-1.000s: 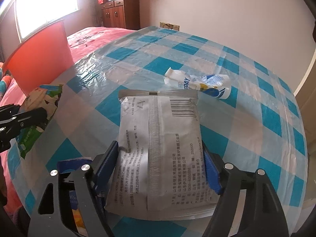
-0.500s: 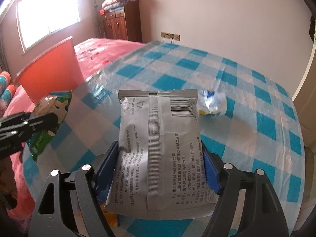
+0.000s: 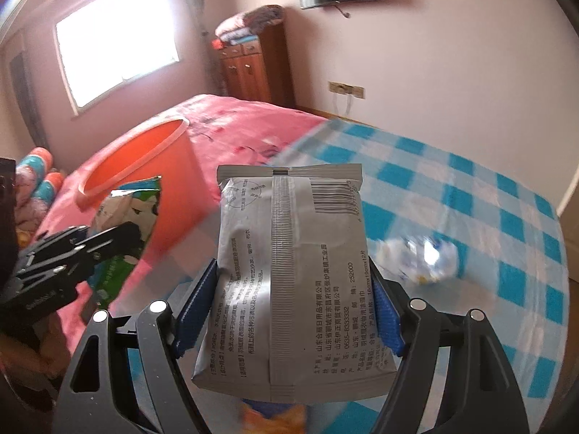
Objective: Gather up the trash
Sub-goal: 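Carry the wipe pack and paper packet over the orange bucket with both tools, then open both tools to drop the wipe pack and packet into the bucket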
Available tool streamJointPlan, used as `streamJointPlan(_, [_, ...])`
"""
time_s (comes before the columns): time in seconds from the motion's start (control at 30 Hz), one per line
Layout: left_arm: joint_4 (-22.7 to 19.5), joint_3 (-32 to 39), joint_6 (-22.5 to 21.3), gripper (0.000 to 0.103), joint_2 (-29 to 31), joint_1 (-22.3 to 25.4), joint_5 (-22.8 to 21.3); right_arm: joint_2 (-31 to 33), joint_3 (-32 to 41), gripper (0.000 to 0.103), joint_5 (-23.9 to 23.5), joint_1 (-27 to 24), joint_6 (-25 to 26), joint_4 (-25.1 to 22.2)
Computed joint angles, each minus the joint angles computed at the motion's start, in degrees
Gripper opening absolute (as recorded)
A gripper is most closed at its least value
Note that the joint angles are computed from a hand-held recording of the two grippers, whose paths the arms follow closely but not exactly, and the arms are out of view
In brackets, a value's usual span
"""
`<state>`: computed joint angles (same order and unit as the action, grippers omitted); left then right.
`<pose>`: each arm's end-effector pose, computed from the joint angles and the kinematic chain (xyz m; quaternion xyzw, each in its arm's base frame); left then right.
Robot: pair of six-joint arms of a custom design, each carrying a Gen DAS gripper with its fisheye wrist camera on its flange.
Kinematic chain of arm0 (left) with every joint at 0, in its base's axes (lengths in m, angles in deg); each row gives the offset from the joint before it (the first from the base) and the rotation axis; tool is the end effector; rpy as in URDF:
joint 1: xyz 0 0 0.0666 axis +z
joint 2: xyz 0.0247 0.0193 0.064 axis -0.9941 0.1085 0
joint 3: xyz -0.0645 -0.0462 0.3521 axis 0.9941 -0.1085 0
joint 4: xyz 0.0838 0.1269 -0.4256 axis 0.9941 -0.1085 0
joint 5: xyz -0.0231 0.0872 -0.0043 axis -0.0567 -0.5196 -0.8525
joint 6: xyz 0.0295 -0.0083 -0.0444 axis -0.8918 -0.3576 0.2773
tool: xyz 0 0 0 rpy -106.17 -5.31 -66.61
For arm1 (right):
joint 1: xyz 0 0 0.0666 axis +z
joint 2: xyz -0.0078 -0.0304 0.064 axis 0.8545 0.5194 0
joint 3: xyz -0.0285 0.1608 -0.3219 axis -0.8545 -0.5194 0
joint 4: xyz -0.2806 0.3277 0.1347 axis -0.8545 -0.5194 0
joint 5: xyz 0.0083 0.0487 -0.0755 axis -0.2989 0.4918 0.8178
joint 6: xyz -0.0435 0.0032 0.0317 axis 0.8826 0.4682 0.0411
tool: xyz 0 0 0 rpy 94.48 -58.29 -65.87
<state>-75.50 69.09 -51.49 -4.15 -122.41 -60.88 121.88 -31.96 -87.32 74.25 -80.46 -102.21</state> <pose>0.3767 -0.2994 0.4236 0.1569 0.8677 -0.1984 0.4278 0.3401 0.0950 0.4248 -0.0193 0.9094 0.1159 0.3990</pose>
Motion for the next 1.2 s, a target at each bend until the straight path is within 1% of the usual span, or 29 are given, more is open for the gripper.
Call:
streamJointPlan(0.1, [0.6, 0.1, -0.2, 0.038, -1.3, 1.2, -1.5, 2.7, 3.1, 0.076, -1.9, 1.2, 0.0, 0.9])
streamJointPlan(0.2, [0.8, 0.5, -0.4, 0.038, -2.4, 2.7, -3.3, 5.4, 6.1, 0.077, -2.0, 3.0, 0.6, 1.8])
streamJointPlan(0.3, [0.8, 1.1, -0.4, 0.038, -3.0, 4.6, -5.6, 9.9, 11.0, 0.077, -3.4, 4.7, 2.0, 2.2])
streamJointPlan(0.47, [0.2, 2.4, 0.6, 0.038, -2.5, 8.4, -7.9, 16.4, 18.1, 0.077, -4.3, 6.9, 3.4, 3.2])
streamJointPlan(0.6, [-0.5, 3.8, 1.6, 0.038, -0.9, 11.2, -8.5, 21.2, 23.1, 0.077, -4.9, 8.4, 4.2, 3.9])
streamJointPlan(0.73, [-0.8, 4.8, 1.7, 0.038, 0.7, 13.1, -8.3, 25.9, 27.2, 0.077, -5.3, 9.6, 4.8, 3.9])
streamJointPlan(0.83, [-1.2, 5.5, 1.7, 0.038, 2.1, 13.7, -8.3, 29.2, 29.9, 0.077, -5.9, 10.1, 4.8, 3.8])
streamJointPlan(0.97, [-1.9, 6.8, 1.9, 0.038, 4.2, 14.2, -8.3, 32.2, 31.8, 0.078, -8.0, 10.1, 3.5, 4.2])
streamJointPlan(1.0, [-2.2, 7.1, 2.2, 0.041, 4.8, 14.3, -8.9, 32.8, 32.2, 0.080, -8.2, 10.0, 3.1, 4.3])
streamJointPlan(1.1, [-2.2, 6.6, 2.8, 0.066, 4.7, 14.1, -11.4, 33.1, 31.5, 0.086, -10.3, 8.8, -0.8, 6.1])
streamJointPlan(1.13, [-1.8, 6.3, 2.8, 0.070, 4.5, 14.0, -12.4, 32.7, 30.8, 0.088, -11.2, 8.2, -1.6, 6.9])
streamJointPlan(1.17, [-1.7, 6.1, 2.7, 0.071, 4.3, 14.0, -12.8, 32.2, 30.2, 0.088, -11.2, 8.0, -2.0, 7.4])
streamJointPlan(1.2, [-1.8, 6.0, 2.5, 0.075, 4.2, 14.0, -13.0, 31.3, 29.2, 0.089, -10.2, 7.8, -2.2, 8.1])
